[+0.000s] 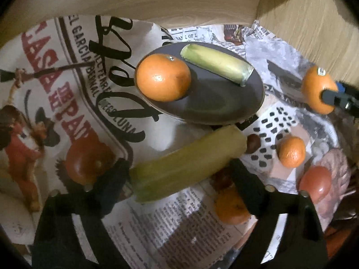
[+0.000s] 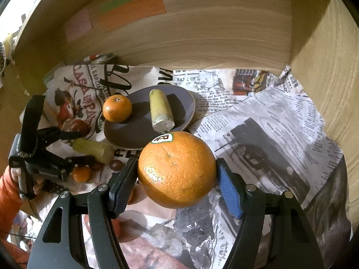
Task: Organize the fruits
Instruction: 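Move the left tool to the pale green cylinder while the right tool holds the stickered orange, then close the left tool on the green cylinder and lift it while the right tool holds the orange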
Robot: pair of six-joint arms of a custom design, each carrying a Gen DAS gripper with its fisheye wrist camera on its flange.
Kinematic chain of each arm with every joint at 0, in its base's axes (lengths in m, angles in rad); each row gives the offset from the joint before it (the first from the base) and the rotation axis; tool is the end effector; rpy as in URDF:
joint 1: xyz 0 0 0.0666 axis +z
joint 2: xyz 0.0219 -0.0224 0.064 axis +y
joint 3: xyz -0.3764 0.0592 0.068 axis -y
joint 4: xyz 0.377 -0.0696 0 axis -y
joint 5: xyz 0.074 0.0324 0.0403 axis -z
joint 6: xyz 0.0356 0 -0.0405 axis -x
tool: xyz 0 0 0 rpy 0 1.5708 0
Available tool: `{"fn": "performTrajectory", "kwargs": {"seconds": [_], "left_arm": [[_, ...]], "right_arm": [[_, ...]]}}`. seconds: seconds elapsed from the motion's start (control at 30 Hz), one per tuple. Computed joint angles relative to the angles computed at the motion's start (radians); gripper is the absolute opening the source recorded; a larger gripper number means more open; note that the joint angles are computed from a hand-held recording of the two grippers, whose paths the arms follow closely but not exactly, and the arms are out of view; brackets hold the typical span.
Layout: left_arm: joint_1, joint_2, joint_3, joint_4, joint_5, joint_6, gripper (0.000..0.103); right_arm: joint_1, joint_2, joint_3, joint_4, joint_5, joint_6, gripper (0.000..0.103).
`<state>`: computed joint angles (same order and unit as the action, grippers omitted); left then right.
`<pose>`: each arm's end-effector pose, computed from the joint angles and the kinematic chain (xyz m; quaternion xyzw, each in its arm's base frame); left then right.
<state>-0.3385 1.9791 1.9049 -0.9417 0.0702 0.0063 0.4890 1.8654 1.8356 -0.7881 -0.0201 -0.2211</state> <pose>0.6284 -0.2243 0.3279 0.1684 0.9463 -0.0802 0.2639 0.5718 0.3046 0.3797 -0.1279 0.9211 0.1366 0.3414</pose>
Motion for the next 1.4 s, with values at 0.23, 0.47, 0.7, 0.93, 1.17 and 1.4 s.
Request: {"fn": "performTrajectory", "kwargs": {"seconds": [0.23,0.47,0.7,0.93,1.17,1.4], "left_arm": [[0.041,-0.040,-0.054,0.024,0.129,0.025,0.070],[0.042,-0.091,-0.132,0.000,0.111,0.052,0.039],[0.035,-0.155,-0.198,0.045,0.028,0.076,0.028],[-0.017,-0.120,-0.110,0.063,-0.008,0.013,0.073],[-0.059,0.065,0.130,-0.110,-0.024,-0.057,0.076],[-0.034,0.080,0.144,-0.126,0.032,-0.019,0.062]], "right_arm": [[0.003,0.019,0.021,-0.019,0.008,-0.017,0.067],[0.010,0.038,0.047,-0.037,0.000,-0.001,0.067],[0.021,0.036,0.041,-0.036,-0.015,0.018,0.067],[0.019,0.029,0.034,-0.034,-0.019,0.013,0.067],[0.013,0.017,0.019,-0.037,-0.020,0.011,0.067],[0.004,0.027,0.029,-0.040,-0.032,0.005,0.067]]}}
